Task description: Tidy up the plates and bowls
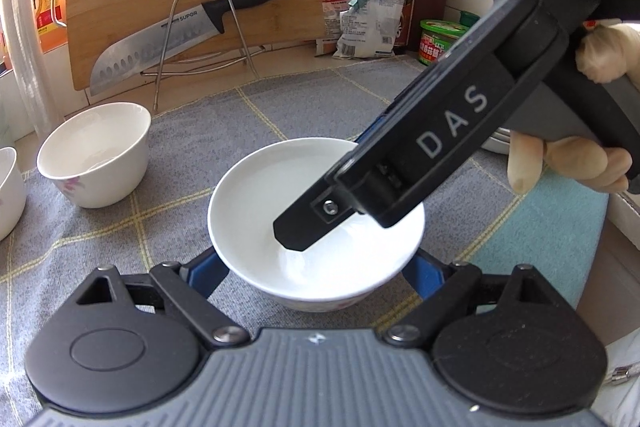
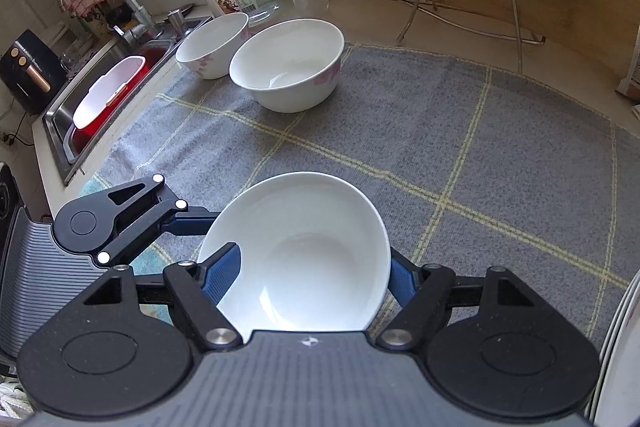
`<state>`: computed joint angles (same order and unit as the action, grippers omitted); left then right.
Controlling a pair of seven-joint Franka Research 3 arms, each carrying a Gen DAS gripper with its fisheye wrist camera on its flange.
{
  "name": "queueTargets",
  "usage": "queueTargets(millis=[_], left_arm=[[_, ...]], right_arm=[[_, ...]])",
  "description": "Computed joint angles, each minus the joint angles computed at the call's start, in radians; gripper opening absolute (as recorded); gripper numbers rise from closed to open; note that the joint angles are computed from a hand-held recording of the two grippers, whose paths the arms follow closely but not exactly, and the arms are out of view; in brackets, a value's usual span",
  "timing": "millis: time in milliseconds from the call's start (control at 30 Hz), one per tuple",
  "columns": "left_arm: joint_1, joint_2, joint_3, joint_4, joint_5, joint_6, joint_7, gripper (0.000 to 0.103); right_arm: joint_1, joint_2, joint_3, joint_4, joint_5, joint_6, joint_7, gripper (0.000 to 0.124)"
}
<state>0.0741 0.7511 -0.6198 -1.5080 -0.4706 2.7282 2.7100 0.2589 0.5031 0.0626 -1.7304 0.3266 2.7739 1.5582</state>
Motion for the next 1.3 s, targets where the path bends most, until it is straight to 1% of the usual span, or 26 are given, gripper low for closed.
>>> queueTargets(millis=[300,533,600,633,667,700,800,933,1033,1100,1167,1300], left_arm=[[-0.005,0.002,0.006,0.006,0.007,-0.009,-0.012,0.092],[-0.003,0.004,0.001,0.002,0.004,0.002,-0.008,0.092],[0.006,0.005,-0.012,-0.008,-0.004,0.018,0.004,0.093],[0.02,0.006,-0.029,-0.02,-0.012,0.031,0.026,0.095],[0.026,0.006,-0.036,-0.026,-0.013,0.034,0.036,0.096],[0.032,0.006,-0.042,-0.03,-0.013,0.032,0.043,0.099],[0.07,0.007,-0.082,-0.05,-0.04,0.037,0.09,0.101],[0.083,-0.013,-0.08,-0.072,-0.059,0.037,0.088,0.102],[0.108,-0.038,-0.087,-0.101,-0.09,0.024,0.097,0.102],[0.124,-0.06,-0.091,-0.131,-0.114,0.045,0.119,0.102],[0.128,-0.083,-0.08,-0.157,-0.129,0.075,0.118,0.102],[0.149,-0.1,-0.082,-0.179,-0.158,0.13,0.108,0.102]], right_arm=[[-0.002,0.002,0.001,0.0,0.006,-0.001,0.0,0.081],[-0.002,0.0,0.005,-0.007,0.014,0.007,-0.002,0.082],[-0.01,0.001,0.014,-0.009,0.027,0.012,-0.01,0.086],[-0.017,0.001,0.023,-0.011,0.04,0.018,-0.017,0.089],[-0.025,0.0,0.034,-0.016,0.057,0.031,-0.028,0.095],[-0.025,-0.001,0.036,-0.02,0.064,0.041,-0.031,0.099],[-0.011,-0.004,0.024,-0.023,0.057,0.06,-0.025,0.101],[0.016,-0.011,-0.005,-0.031,0.018,0.075,-0.002,0.102],[0.027,-0.019,-0.015,-0.041,-0.01,0.085,0.002,0.102],[0.036,-0.024,-0.023,-0.047,-0.03,0.094,0.006,0.102],[0.038,-0.028,-0.023,-0.052,-0.042,0.103,0.004,0.102],[0.046,-0.029,-0.028,-0.047,-0.067,0.117,0.0,0.103]])
